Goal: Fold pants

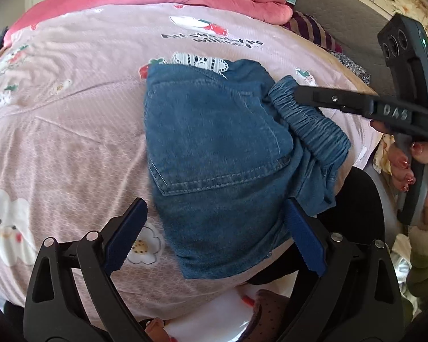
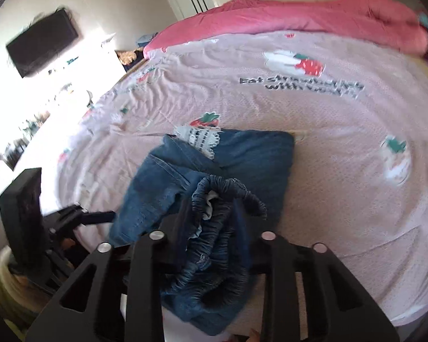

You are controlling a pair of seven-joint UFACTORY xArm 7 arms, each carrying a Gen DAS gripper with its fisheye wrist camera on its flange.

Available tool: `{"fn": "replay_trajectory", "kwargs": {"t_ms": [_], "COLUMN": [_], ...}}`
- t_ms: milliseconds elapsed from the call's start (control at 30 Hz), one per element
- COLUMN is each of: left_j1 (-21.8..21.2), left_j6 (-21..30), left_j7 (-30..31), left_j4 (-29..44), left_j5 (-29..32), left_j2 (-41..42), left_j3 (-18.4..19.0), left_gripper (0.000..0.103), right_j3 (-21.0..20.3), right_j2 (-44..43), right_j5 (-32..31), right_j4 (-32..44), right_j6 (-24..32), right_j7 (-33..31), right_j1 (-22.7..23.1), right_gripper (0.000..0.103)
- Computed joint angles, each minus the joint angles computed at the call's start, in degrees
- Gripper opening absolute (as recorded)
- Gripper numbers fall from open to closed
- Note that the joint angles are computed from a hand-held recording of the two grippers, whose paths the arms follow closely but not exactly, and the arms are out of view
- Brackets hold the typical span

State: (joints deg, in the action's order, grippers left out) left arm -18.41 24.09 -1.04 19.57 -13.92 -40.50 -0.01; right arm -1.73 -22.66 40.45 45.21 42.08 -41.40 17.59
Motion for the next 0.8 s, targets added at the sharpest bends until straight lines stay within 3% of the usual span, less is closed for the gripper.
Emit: {"fn": "replay_trajectory", "kwargs": {"t_ms": [333, 367, 500, 567, 633, 800], "left_j1": [-0.14, -0.11, 0.55, 1.5, 3.38, 6.12], "left_j6": [-1.83, -1.45, 0.35, 0.67, 0.83, 1.02], "left_j7": [-1.51, -1.6, -2.17, -2.81, -4.18, -7.39], "left_j4": [0.01, 0.04, -0.22, -0.19, -0.22, -0.48], "left_j5": [0.86, 1.0, 1.57, 2.35, 4.07, 7.56], "left_j2": [2.45, 2.03, -2.16, -3.69, -5.07, -7.25], "left_j3": [-1.35, -1.29, -1.04, -1.58, -3.13, -5.11], "left_gripper": [0.093, 0.093, 0.093, 0.093, 0.093, 0.093], "right_j3": [-1.06, -1.28, -2.8, -3.51, -4.19, -5.86], "right_j2": [-2.18, -3.36, -8.86, -11.09, -12.87, -14.93], "right_j5": [2.16, 2.14, 3.67, 3.45, 2.99, 4.0], "right_j4": [-4.98, -5.04, -6.94, -7.95, -8.85, -10.01], "right_j6": [-2.51, -1.91, -1.77, -1.34, -0.55, 0.82], "right_j7": [-2.46, -2.07, -3.25, -3.37, -3.05, -2.14], "right_j1": [-0.41, -0.43, 0.12, 0.48, 0.71, 1.47], "right_gripper": [0.028, 0.031, 0.06, 0.062, 0.072, 0.084]}}
